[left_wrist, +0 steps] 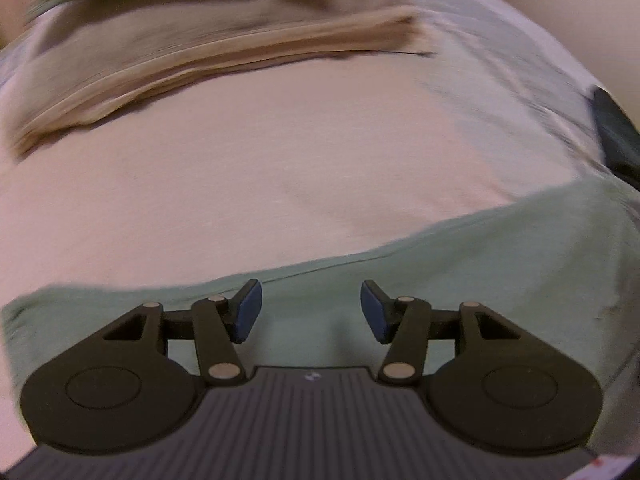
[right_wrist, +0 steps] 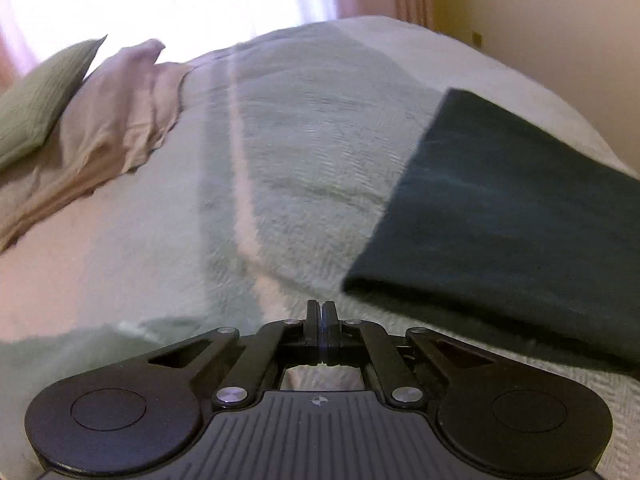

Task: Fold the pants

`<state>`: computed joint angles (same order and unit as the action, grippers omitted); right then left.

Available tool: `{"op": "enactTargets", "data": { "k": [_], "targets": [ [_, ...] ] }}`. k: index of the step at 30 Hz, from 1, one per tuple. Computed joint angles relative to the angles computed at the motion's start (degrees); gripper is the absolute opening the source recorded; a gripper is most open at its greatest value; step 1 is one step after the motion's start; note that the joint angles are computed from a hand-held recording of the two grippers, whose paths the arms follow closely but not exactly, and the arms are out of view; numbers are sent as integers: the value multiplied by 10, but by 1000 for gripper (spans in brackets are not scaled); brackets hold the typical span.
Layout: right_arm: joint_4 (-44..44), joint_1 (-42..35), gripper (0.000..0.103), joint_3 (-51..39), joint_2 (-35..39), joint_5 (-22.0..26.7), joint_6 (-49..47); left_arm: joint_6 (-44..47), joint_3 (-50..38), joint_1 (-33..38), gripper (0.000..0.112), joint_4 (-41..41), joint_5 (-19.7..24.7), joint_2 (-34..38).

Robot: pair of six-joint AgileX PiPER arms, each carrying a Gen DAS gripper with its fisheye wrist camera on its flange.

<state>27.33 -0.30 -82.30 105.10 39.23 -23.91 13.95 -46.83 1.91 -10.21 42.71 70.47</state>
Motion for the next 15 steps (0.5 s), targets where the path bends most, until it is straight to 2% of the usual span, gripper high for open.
{"op": "enactTargets", "data": {
  "k": [4,5,7,9,11,15],
  "targets": [
    [146,-31,2,69,-42,71,-110,-48,-15,-118,53,-18,-12,20],
    [152,-31,6,92,-58,88,-117,-61,-21,-149,54,-21,-15,26],
    [169,-36,35,145,-94,108,-148,-64,-37,-213,56,-45,-21,43],
    [166,-37,43,194,-131,111,-164,-81,-66,-288,61,-41,-39,81],
    [146,-39,43,228,-153,115,-178,-51,-96,-339,62,-74,-58,129],
    [143,-42,42,267,-155,86,-207,-8,-167,-419,62,-100,-80,233]
  ]
}}
